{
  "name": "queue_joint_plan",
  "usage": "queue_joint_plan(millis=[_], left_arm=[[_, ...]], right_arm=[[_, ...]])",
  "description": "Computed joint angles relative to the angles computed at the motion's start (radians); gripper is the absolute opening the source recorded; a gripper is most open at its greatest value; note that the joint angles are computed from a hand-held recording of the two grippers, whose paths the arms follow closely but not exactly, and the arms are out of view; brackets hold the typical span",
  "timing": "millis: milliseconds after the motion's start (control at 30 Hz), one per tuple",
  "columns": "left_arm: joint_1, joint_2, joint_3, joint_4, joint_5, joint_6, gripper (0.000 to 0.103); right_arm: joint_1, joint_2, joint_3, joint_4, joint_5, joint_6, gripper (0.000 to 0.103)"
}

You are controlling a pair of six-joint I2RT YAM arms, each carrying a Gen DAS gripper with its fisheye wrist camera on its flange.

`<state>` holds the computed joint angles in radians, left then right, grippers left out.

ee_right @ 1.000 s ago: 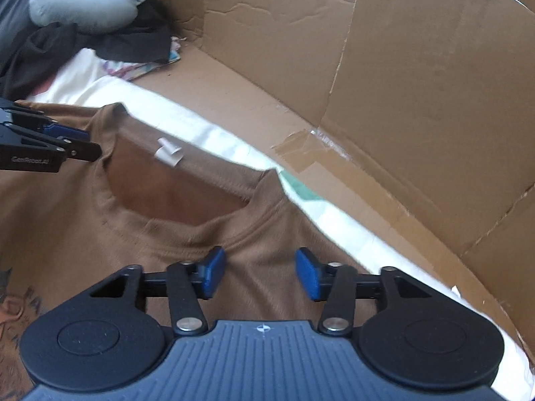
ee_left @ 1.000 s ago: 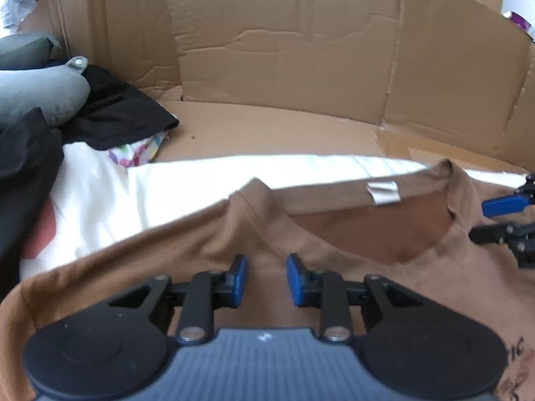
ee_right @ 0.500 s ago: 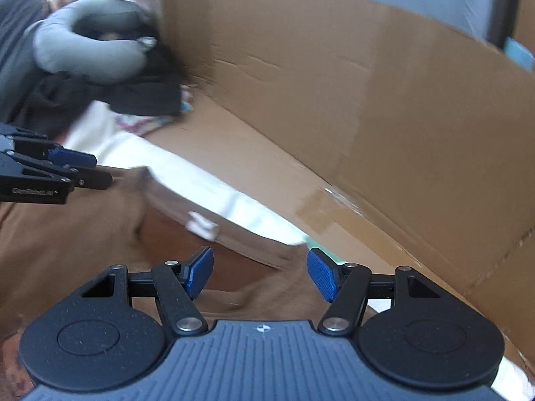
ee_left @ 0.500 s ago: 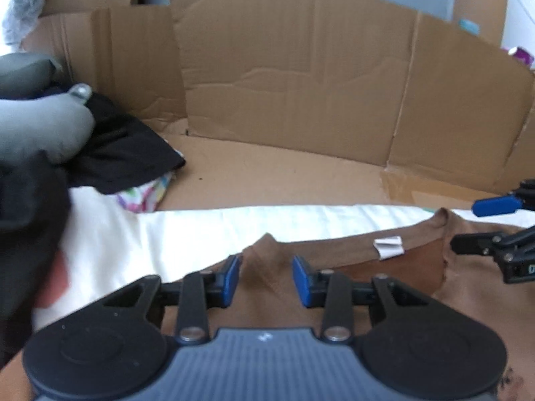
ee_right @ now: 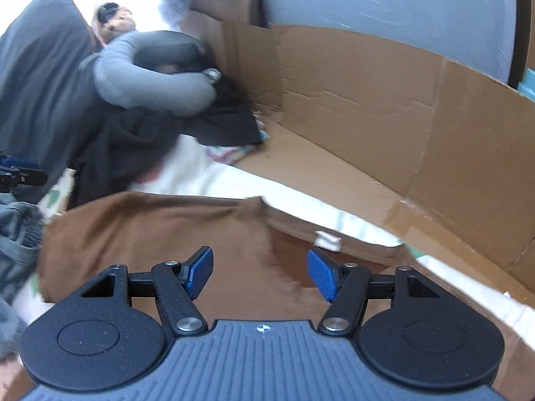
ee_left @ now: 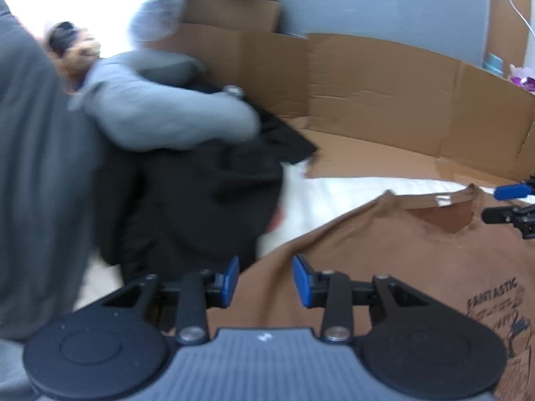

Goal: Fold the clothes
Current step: 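Move both open grippers back over the flattened brown shirt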

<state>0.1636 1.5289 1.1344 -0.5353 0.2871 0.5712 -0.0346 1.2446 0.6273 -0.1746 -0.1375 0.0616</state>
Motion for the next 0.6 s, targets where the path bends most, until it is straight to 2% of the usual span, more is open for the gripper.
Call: queue_joint_plan(millis=[133, 367, 500, 600], left_arm=[[0.099, -0.050, -0.007, -0.060, 0.005, -0.017, 0.039], [0.249, -0.113, -0.208, -0.063, 0.042, -0.137, 0.039], [0.279, -0.134, -0.343, 0.017, 0.048, -0.156, 0.038], [0.286, -0.099, -0.381, 0.058, 0.079, -0.197, 0.038]], right_arm=[[0.138, -0.097, -0.036, -0.032, 0.057, 0.109, 0.069], [0.377, -0.196, -0.129, -0.060, 0.168, 0.267, 0.069], [0.457, -0.192, -0.172, -0.045, 0.195, 0.346, 0.069], [0.486, -0.169, -0.195, -0.023, 0.203, 0.403, 0.069]])
